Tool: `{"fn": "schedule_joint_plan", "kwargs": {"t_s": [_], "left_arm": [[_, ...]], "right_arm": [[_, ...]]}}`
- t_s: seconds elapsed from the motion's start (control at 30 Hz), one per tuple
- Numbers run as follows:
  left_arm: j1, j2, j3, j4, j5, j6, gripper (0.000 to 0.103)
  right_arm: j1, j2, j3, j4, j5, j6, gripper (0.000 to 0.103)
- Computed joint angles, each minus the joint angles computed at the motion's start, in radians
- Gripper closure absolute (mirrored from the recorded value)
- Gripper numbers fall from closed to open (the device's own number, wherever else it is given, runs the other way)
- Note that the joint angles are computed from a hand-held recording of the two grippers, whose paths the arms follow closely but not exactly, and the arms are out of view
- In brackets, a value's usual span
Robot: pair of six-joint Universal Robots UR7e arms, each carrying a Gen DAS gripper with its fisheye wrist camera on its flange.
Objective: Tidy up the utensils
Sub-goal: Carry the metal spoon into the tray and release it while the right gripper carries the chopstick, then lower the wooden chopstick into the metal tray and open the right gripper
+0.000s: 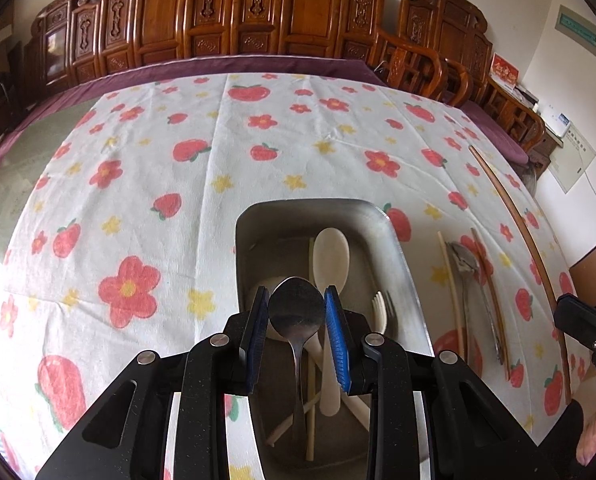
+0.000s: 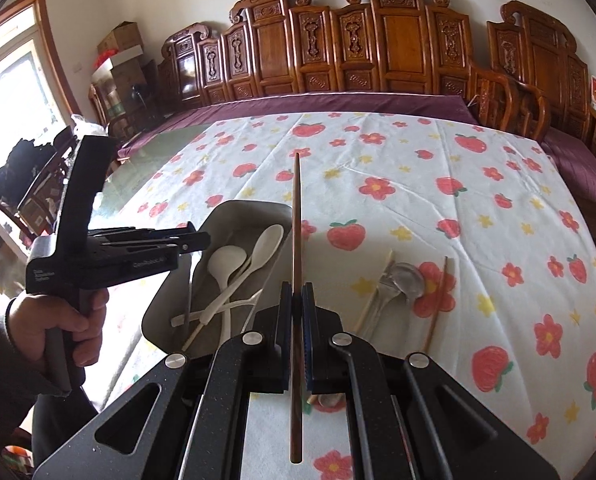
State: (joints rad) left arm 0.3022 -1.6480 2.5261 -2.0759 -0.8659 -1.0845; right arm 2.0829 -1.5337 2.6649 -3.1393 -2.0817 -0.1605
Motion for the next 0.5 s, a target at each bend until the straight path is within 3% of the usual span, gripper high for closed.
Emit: {"fn": "schedule_joint_plan", "kwargs": {"t_s": [0.27,0.5], "left_arm": [[0.043,0.013,0.003,-0.024,-0.013,0.033,0.076],[0.002,-0.059,0.005,0.044,-0.016,-0.003,0.075]], "right_arm": [[0.007,0.102,-0.023,-0.041,0.021,0.004,0.097],[0.010,0.147,-0.029,-0.057,0.033,0.015,0.097]]}}
